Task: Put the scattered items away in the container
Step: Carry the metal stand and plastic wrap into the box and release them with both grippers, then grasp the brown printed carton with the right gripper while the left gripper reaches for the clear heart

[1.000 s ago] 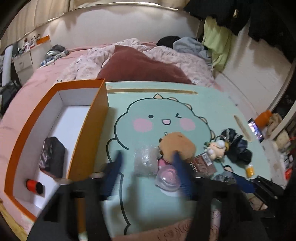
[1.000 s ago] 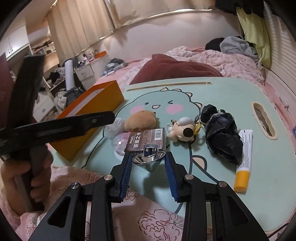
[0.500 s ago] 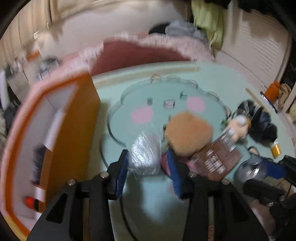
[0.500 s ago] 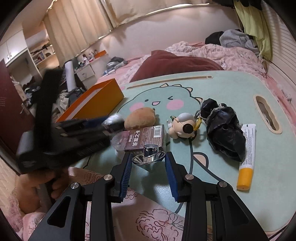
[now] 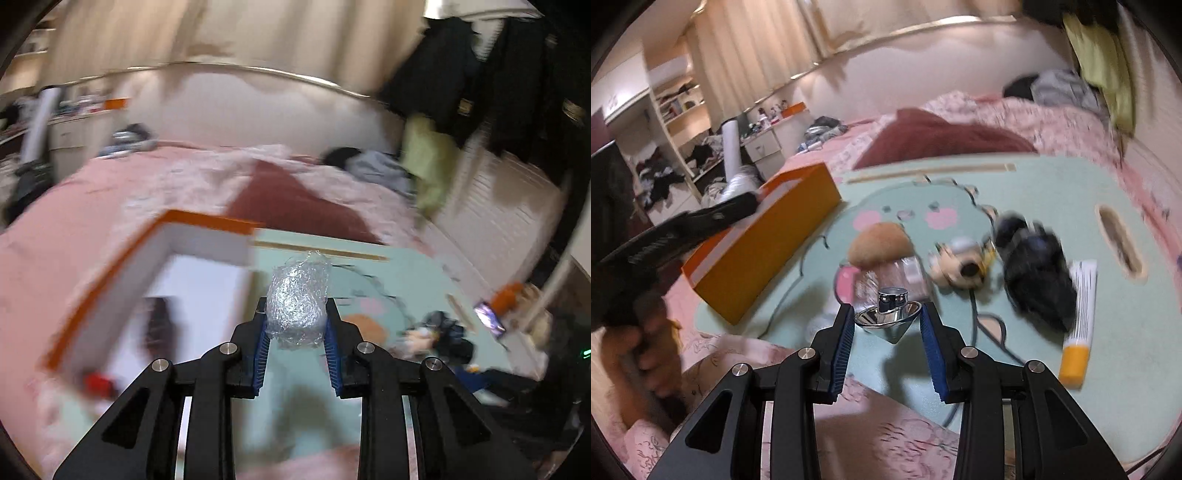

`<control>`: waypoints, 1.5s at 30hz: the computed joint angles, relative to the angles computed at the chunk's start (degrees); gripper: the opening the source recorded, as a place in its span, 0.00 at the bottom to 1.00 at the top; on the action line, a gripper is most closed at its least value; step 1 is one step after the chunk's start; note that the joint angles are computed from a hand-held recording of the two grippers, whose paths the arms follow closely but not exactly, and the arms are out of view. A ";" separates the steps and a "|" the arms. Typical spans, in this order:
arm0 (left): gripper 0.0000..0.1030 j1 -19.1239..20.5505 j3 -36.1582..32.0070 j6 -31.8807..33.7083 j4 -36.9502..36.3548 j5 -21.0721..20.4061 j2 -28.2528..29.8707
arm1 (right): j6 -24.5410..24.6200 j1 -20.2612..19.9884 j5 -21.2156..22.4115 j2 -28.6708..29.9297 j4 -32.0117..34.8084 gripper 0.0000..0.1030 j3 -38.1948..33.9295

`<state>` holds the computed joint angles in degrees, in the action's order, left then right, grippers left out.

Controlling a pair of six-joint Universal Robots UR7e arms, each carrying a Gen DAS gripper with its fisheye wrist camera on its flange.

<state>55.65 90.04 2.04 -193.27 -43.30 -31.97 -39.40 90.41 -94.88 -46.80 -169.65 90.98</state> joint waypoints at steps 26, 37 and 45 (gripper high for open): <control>0.52 3.00 9.68 -5.73 -5.20 4.33 -7.28 | -5.06 12.94 -6.57 20.98 5.79 0.53 -22.49; 0.63 2.92 10.74 -4.20 -9.12 1.52 -7.46 | -2.64 12.03 -3.07 18.85 5.44 0.56 -20.61; 0.63 1.27 11.54 -2.86 -8.65 -1.38 -7.49 | 4.03 8.18 3.02 11.45 -0.13 0.56 -14.50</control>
<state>56.92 101.58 -0.83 -201.92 -44.68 -39.46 -35.37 98.59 -91.86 -35.35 -169.79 76.48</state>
